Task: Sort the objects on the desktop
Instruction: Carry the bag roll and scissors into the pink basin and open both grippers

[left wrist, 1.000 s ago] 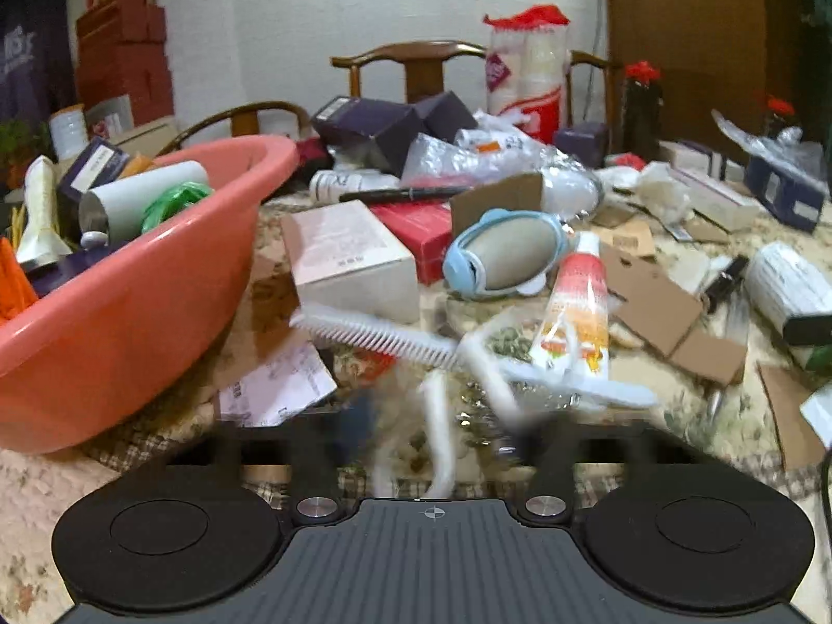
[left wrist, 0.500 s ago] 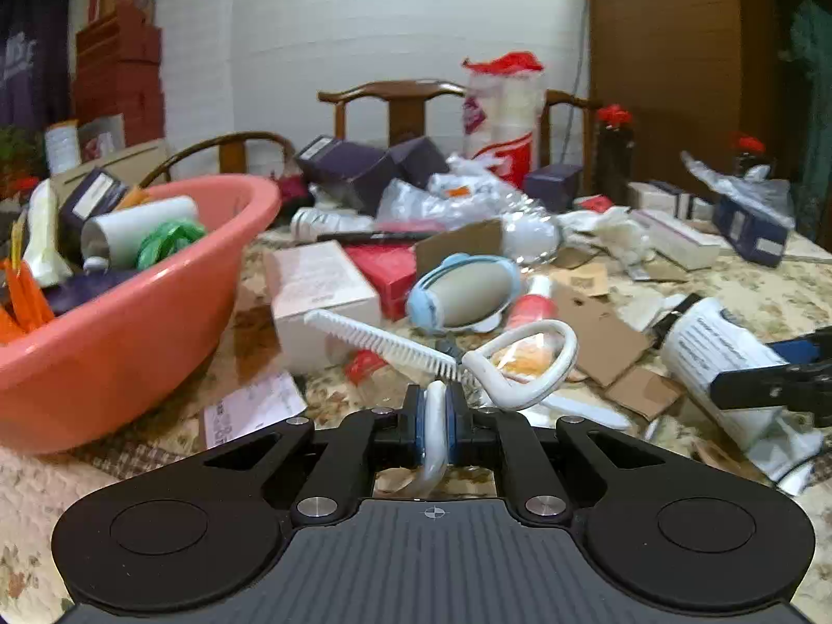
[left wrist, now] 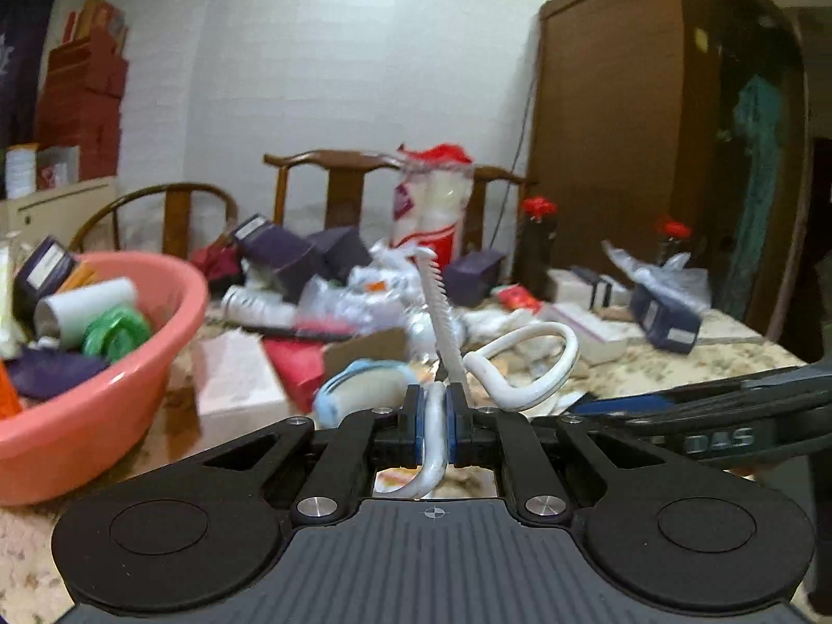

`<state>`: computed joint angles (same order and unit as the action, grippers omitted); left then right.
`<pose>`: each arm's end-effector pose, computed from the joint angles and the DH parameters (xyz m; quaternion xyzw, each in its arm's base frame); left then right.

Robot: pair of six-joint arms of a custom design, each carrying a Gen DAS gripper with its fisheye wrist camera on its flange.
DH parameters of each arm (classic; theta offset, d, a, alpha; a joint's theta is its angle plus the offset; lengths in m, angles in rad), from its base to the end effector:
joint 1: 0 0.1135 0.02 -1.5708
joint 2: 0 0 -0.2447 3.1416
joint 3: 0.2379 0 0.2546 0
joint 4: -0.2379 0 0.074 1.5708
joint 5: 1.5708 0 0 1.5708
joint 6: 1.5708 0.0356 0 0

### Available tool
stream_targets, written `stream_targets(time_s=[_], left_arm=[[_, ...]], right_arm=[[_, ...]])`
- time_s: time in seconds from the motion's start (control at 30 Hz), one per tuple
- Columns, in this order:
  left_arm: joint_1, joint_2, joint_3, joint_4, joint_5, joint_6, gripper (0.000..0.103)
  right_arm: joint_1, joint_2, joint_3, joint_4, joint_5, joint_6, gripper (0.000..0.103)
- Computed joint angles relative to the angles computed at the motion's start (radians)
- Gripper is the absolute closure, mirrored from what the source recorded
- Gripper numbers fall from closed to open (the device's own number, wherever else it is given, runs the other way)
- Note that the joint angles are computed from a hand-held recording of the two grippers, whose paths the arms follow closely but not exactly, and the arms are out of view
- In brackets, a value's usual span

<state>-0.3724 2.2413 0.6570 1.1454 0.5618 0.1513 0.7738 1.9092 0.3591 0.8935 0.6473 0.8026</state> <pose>0.2939 -0.1352 0.0128 0.3535 0.7449 -0.2894 0.4862 0.1920 0.1576 0.0357 0.1526 0.8486 0.0955 0.4974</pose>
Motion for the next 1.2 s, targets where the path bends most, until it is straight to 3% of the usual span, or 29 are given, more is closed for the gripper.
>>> stream_targets(time_s=[0.07, 0.17, 0.27, 0.37, 0.47, 0.53, 0.57, 0.6, 0.7, 0.9, 1.2], left_arm=[[-0.012, -0.011, 0.001, -0.006, 0.005, -0.003, 0.101], [-0.035, -0.017, 0.007, -0.004, -0.019, -0.012, 0.100], [-0.034, -0.015, 0.023, -0.044, 0.002, -0.012, 0.100], [-0.034, -0.003, 0.024, -0.044, 0.000, -0.007, 0.100], [-0.024, -0.005, 0.018, -0.034, 0.008, -0.014, 0.100], [-0.016, -0.020, 0.006, -0.020, 0.017, -0.020, 0.100], [-0.013, -0.029, -0.001, -0.011, 0.022, -0.025, 0.100], [-0.011, -0.039, -0.009, -0.001, 0.024, -0.029, 0.100], [-0.002, -0.064, -0.028, 0.015, 0.029, -0.038, 0.100], [0.023, -0.131, -0.050, 0.027, 0.042, -0.068, 0.100], [0.016, -0.284, -0.060, 0.011, 0.053, -0.140, 0.099]], right_arm=[[-0.007, -0.014, 0.003, 0.004, -0.007, -0.006, 0.042], [-0.022, -0.043, 0.013, -0.028, -0.023, -0.029, 0.051], [-0.050, -0.044, 0.029, -0.084, -0.039, -0.021, 0.046], [-0.080, 0.002, 0.031, -0.081, -0.095, 0.002, 0.034], [-0.081, 0.051, 0.023, -0.047, -0.154, 0.023, 0.033], [-0.068, 0.074, 0.059, -0.114, -0.152, 0.038, 0.033], [-0.061, 0.088, 0.079, -0.145, -0.142, 0.045, 0.036], [-0.058, 0.103, 0.104, -0.182, -0.137, 0.047, 0.045], [-0.048, 0.121, 0.123, -0.191, -0.118, 0.080, 0.050], [-0.073, -0.058, -0.030, -0.071, -0.166, 0.142, 0.050], [-0.160, -0.409, -0.076, -0.198, -0.193, 0.123, 0.050]])
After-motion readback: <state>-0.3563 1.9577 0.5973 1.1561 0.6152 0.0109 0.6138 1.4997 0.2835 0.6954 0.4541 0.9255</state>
